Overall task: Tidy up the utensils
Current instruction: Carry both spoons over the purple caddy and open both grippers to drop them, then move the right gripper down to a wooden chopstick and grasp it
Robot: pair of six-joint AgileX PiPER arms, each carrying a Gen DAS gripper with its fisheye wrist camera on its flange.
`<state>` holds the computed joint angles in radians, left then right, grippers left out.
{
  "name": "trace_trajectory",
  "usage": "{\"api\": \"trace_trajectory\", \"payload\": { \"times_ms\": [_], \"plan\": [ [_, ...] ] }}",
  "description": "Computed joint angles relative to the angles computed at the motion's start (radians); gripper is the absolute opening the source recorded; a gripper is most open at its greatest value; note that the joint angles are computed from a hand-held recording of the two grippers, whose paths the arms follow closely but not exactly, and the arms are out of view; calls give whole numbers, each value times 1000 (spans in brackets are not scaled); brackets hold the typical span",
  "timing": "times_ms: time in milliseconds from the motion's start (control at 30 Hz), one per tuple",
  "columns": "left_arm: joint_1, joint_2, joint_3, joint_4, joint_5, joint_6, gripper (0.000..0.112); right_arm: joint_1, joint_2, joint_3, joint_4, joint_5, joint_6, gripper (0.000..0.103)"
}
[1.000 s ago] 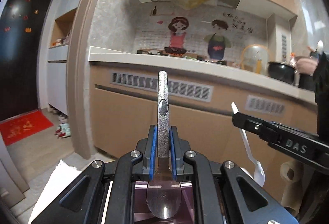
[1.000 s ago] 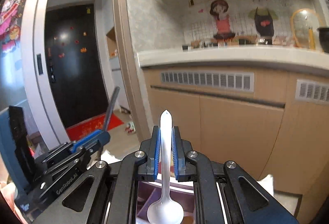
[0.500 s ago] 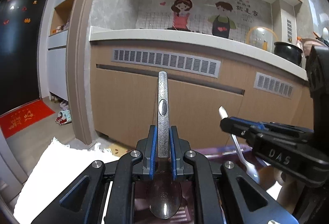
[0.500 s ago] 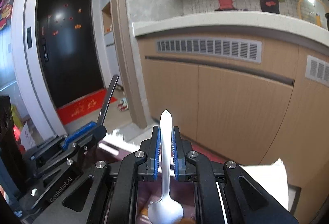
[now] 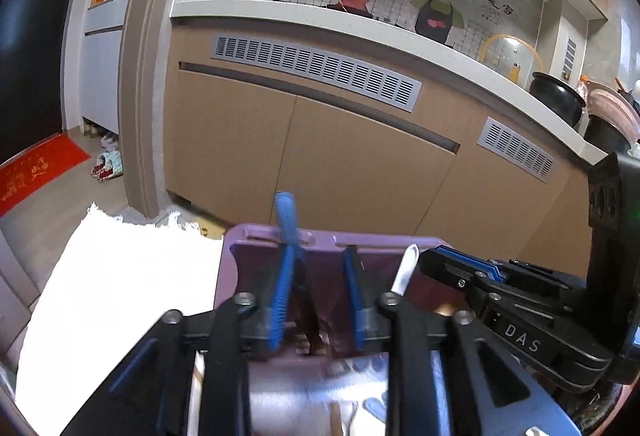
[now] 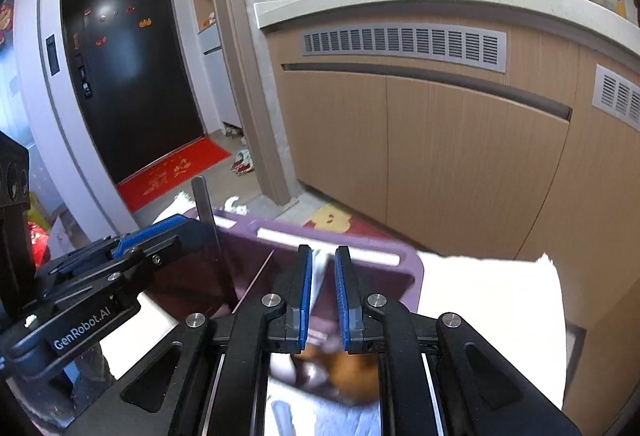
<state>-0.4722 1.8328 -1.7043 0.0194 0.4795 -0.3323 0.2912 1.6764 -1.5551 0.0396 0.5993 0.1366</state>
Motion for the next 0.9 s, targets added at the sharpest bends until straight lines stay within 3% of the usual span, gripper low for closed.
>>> {"api": "trace_trajectory", "payload": {
  "times_ms": [67,133,233,367,633,733,900],
  "plan": [
    [-6,-29,24,15,15,-13,28,2,-30,22,-1,16,2,13],
    [-8,-66,45,24,51,-28,36,7,-64,46,-22,36,20,14],
    [1,-102,46,-19,158,10,55,13,-127,91,-28,82,31,16],
    [23,-163,100,-138,293,138,66,24,-214,161,0,170,14,29],
    [44,-411,478,-93,269,92,79,167,-310,329,11,254,74,33],
    [107,-454,557,-133,283,85,79,222,-303,367,45,225,106,33],
    [164,-517,631,-176,281,106,79,296,-208,314,-40,186,234,33]
  ]
}}
